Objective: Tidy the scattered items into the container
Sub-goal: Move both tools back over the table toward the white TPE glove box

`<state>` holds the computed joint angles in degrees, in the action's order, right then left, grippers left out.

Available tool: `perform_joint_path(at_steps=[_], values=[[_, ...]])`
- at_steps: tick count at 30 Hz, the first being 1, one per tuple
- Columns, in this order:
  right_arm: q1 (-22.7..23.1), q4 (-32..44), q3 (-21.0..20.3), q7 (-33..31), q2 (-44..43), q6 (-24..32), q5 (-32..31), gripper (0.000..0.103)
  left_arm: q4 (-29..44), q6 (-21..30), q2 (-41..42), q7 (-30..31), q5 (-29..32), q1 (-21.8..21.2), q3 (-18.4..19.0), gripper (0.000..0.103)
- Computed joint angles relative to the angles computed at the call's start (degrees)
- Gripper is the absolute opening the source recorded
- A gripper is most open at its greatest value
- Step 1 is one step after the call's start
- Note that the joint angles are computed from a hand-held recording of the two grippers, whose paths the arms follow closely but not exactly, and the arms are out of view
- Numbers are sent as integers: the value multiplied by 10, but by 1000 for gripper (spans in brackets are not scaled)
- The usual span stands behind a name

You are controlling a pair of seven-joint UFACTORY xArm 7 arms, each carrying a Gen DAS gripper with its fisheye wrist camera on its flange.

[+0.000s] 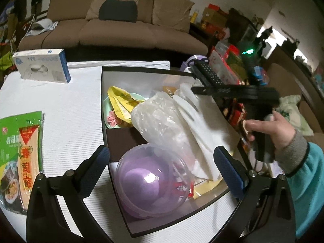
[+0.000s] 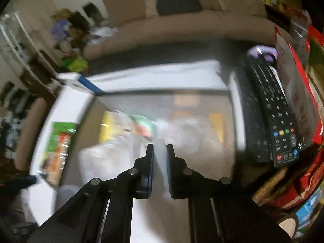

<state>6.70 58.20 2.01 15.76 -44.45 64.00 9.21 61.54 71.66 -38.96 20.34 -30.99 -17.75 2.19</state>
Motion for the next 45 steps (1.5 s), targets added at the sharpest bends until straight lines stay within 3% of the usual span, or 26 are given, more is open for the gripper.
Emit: perform_joint_path(at_steps=[5, 8, 10, 11, 13, 15, 19, 22, 25, 29, 32, 34, 39, 43, 45], values=[[44, 72, 13, -24, 42, -2, 30, 11, 5, 3, -7, -1, 2, 1, 3, 103], [12, 111, 52, -2, 74, 38, -35, 14, 9, 2, -8, -2, 5, 1, 1, 103], [-18, 119, 79, 25, 76, 68, -98, 47, 14, 5, -4, 1, 6, -3, -2, 103], [-24, 113, 83, 30, 66, 70, -117, 53, 17, 5, -2, 4, 9, -5, -6, 103], [-12, 85, 61, 21, 29, 59, -109, 55, 21, 3, 3, 12, 16, -10, -15, 103], [15, 56, 25, 2, -9, 63, -62, 54, 22, -8, 10, 18, 25, -14, -29, 103], [32, 1, -8, -3, -68, 116, 4, 54, 16, -25, 23, 11, 42, -21, -55, 103], [26, -42, 5, -13, -84, 139, 0, 54, 2, -33, 20, -1, 47, -26, -63, 103], [19, -77, 24, -25, -93, 127, -19, 54, -10, -33, 13, -7, 55, -30, -64, 103], [17, -59, 41, -18, -84, 129, -27, 57, -26, -34, -11, -8, 74, -30, -65, 103], [17, -49, 39, 0, -118, 127, -15, 69, -38, -31, -34, -11, 77, -32, -60, 103], [11, -44, 46, 11, -142, 139, -24, 85, -50, -35, -54, -16, 86, -29, -63, 103], [4, -34, 82, 27, -182, 185, -52, 87, -77, -37, -107, -29, 113, -24, -74, 103], [-1, -41, 108, 57, -224, 203, -58, 102, -93, -28, -147, -40, 131, -23, -76, 103], [2, -48, 115, 69, -243, 205, -53, 103, -100, -16, -169, -47, 140, -20, -75, 103]])
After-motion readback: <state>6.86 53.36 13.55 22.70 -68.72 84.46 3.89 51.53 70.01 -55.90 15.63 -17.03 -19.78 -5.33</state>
